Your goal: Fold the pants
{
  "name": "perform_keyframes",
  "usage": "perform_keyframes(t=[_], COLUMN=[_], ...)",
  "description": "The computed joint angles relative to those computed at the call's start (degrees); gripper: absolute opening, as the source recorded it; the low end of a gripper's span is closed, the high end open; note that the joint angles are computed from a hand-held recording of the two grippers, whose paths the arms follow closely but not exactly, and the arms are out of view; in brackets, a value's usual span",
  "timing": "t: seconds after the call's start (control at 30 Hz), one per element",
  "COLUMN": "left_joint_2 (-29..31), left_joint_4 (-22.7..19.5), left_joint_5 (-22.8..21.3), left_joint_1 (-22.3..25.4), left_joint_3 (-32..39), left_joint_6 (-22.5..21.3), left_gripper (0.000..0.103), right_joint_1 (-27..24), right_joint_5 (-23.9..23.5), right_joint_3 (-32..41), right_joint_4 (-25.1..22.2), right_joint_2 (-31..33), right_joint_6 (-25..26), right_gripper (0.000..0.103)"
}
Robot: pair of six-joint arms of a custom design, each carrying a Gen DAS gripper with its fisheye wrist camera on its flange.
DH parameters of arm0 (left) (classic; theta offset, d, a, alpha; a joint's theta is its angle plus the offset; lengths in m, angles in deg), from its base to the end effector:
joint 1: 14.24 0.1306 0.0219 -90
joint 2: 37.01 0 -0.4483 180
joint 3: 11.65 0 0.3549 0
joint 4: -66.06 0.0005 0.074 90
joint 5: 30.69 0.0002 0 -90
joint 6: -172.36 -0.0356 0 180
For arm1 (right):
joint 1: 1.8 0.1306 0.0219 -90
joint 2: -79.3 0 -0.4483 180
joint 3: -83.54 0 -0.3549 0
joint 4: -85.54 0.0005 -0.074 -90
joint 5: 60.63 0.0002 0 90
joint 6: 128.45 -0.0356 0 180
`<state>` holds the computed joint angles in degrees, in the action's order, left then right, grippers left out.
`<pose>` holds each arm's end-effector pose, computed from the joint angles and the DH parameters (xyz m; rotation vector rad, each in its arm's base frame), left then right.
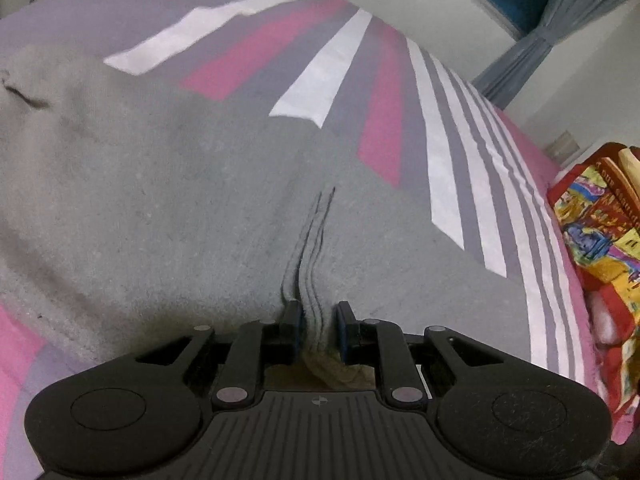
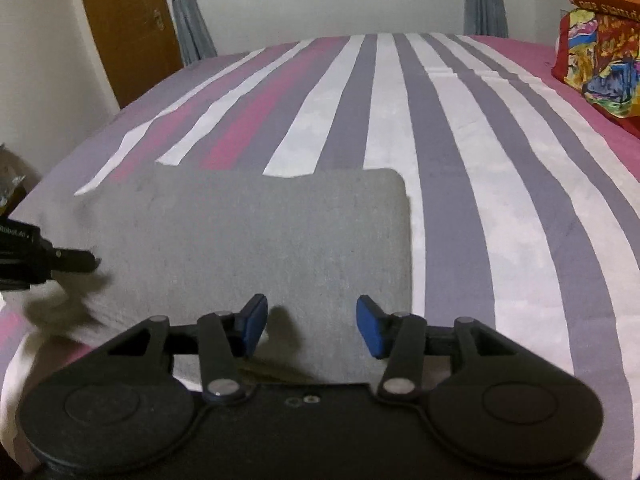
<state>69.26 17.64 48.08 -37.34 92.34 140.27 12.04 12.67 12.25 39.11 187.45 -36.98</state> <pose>0.5277 -0.2181 0.4624 -0.8217 2.3313 -0.3883 0.5721 0.1510 0.4823 -0.4553 2.3295 0.4492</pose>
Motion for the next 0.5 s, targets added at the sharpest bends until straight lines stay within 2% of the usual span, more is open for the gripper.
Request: perform_keyframes(t=[0.07, 0.1, 0.17, 0.2, 0.27, 0.4, 0.43, 0.47, 0.5], left_joint_2=[-0.70, -1.15, -1.35, -1.66, -2.03, -1.22, -1.04, -0.82, -0.79], left_joint_4=[1.50, 1.75, 1.32, 2.01, 2.98, 4.55, 5.09, 5.07, 5.33], left_joint_5=[1.78, 2.47, 3.49, 3.00, 2.63, 5.60, 5.80, 5.95, 6.19], left_joint_1=[0.13, 0.28, 0.73, 0.66, 0.21, -0.01, -0.10, -0.16, -0.14], left_joint_3=[-1.34, -2.08, -2.70, -3.36, -4.64, -5.13, -5.21, -5.09, -5.32], left_joint_6=[2.07, 2.58, 3.50, 4.01, 3.95, 3.76, 3.41, 3.71, 4.28], left_gripper=[0.019, 0.025, 0.067, 0.070, 0.070, 0.069, 0.062, 0.048, 0.039], right_joint_1=[-0.41, -0.50, -0.69, -0.81, -0.76, -0.79, -0.92, -1.03, -1.15], right_joint_5=[-1.28, -1.15, -1.46, -1.65, -1.73, -2.42, -2.74, -2.96, -3.10], right_joint_3=[-0.51, -0.86, -1.34, -1.83, -2.14, -1.93, -2.00, -2.13, -2.29], right_joint_4=[0.44, 0.54, 0.44, 0.81, 1.18, 1.25, 1.37, 1.55, 1.76], right_joint_2=[-0.27, -0.48, -0.58, -0.72, -0.87, -0.83, -0.85, -0.90, -0.98], right_joint_6=[-0.95, -1.13, -1.39, -1.54, -1.90, -2.26, -2.43, -2.79, -3.17], right_gripper=[0.050, 0.050, 0.051, 0.051, 0.051, 0.055, 0.056, 0.056, 0.056])
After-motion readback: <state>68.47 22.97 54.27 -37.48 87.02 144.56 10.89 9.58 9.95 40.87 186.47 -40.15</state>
